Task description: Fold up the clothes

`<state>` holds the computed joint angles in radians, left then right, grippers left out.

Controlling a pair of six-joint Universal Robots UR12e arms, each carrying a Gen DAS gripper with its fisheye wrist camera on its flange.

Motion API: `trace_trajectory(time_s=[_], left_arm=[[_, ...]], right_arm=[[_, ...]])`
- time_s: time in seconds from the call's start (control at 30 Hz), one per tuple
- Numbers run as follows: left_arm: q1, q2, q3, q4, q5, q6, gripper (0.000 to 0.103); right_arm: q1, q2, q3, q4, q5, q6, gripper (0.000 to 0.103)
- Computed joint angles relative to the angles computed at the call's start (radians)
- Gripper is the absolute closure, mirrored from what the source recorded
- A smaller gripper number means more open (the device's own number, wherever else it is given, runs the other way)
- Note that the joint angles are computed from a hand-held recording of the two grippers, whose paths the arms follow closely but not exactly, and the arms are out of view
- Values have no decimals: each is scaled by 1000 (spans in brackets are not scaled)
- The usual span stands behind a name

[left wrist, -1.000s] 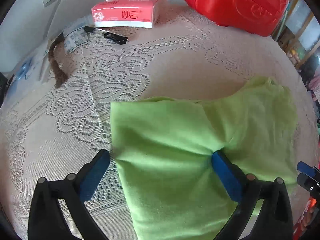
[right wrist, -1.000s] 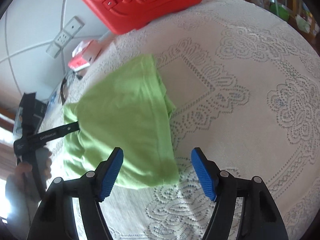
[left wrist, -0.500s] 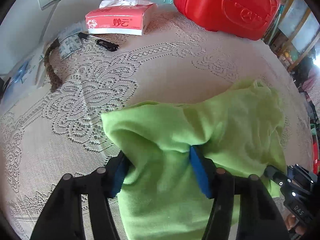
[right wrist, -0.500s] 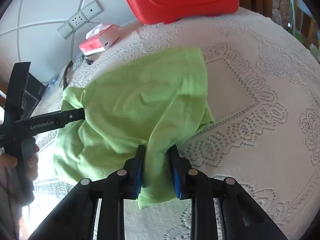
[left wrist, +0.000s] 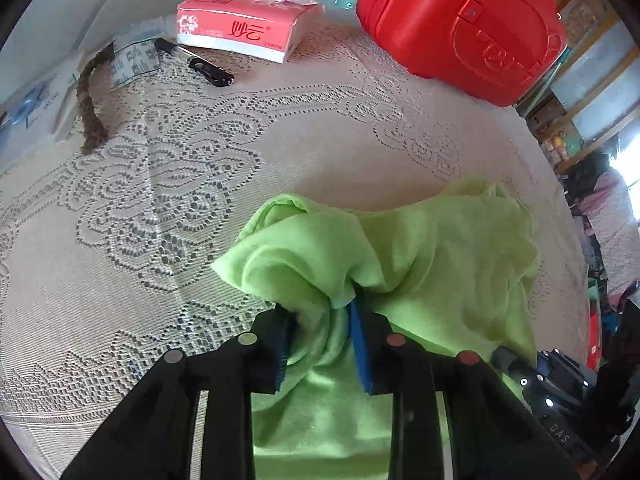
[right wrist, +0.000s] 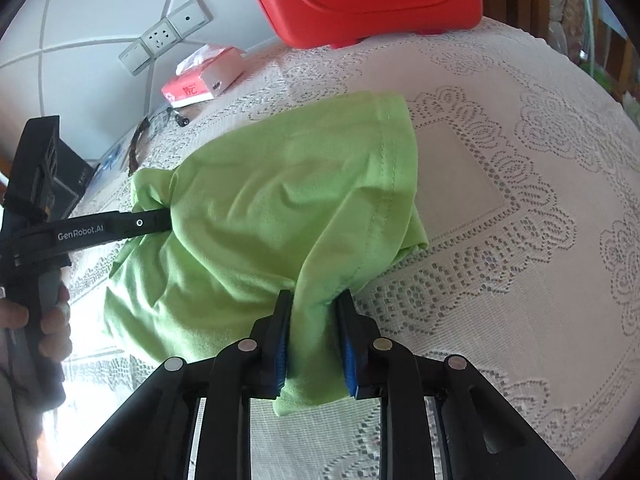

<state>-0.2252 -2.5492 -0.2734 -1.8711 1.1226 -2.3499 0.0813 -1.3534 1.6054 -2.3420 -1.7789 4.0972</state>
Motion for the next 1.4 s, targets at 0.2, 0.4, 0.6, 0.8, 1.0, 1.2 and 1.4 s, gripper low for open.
trace_trajectory(time_s=[0.2, 0.4, 0.6, 0.8, 1.0, 1.2, 1.4], left_arm=[[-1, 118, -196, 202, 25, 5, 84], [28, 209, -277, 322, -16, 13, 84], [76, 263, -309, 390, 11, -28, 84], [126, 294, -350, 452, 68, -102, 84], [190, 287, -330, 463, 55, -118, 84], [259, 228, -204, 373, -8, -48, 84], [304, 180, -104, 340, -26, -37, 84]], right_arm=[[-2, -4, 4, -14, 7, 3, 90], [13, -22, 8, -113, -26, -41, 91], [32, -12, -23, -217, -23, -133, 91], [53, 36, -73, -265, 88, -206, 91], [109, 114, -187, -243, 100, -249, 91], [174, 201, -339, -190, 48, -241, 91], [220, 287, -485, -155, 20, -231, 91]])
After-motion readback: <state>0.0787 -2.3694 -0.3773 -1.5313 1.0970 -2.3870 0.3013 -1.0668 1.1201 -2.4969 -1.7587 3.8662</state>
